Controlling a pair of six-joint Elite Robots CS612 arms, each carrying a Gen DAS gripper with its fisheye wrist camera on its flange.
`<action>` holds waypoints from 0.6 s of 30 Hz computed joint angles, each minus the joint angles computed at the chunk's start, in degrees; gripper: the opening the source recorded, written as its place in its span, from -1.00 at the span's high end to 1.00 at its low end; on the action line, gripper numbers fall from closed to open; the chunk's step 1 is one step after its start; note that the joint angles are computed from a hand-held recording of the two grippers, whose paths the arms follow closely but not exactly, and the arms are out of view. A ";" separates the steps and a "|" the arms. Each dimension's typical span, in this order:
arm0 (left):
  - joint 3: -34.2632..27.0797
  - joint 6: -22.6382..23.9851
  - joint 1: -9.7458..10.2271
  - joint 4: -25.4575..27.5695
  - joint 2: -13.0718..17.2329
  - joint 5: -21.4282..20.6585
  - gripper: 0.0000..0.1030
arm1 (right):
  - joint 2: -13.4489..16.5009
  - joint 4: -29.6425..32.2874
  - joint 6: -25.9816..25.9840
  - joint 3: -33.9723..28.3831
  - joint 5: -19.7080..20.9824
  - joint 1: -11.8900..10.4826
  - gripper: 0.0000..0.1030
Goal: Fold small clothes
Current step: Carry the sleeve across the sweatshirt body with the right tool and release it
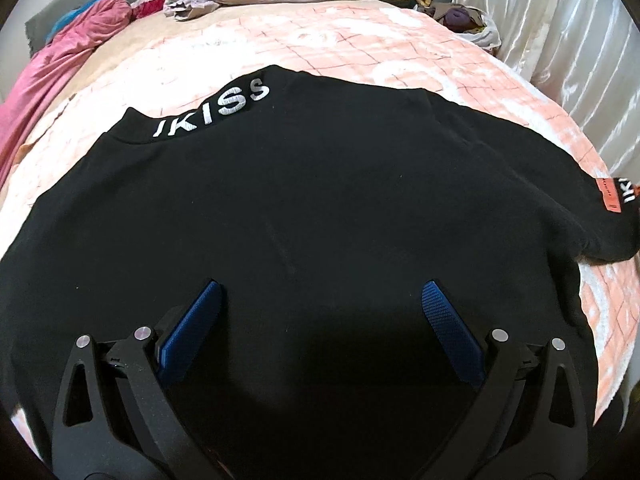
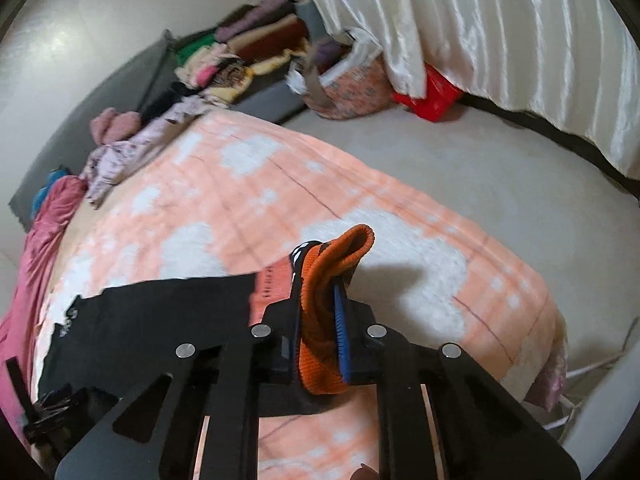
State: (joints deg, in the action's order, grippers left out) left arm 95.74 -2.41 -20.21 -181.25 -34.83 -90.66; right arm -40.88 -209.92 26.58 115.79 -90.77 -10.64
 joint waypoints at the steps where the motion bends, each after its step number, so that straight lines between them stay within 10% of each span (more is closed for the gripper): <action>1: 0.06 0.00 0.06 -0.07 -0.07 -0.18 -0.84 | -0.29 -1.41 -0.25 0.18 0.72 0.21 0.75; 18: 5.37 -3.21 3.36 -6.91 -4.62 -3.87 -0.84 | -3.35 1.74 -9.40 -8.06 14.88 9.11 0.89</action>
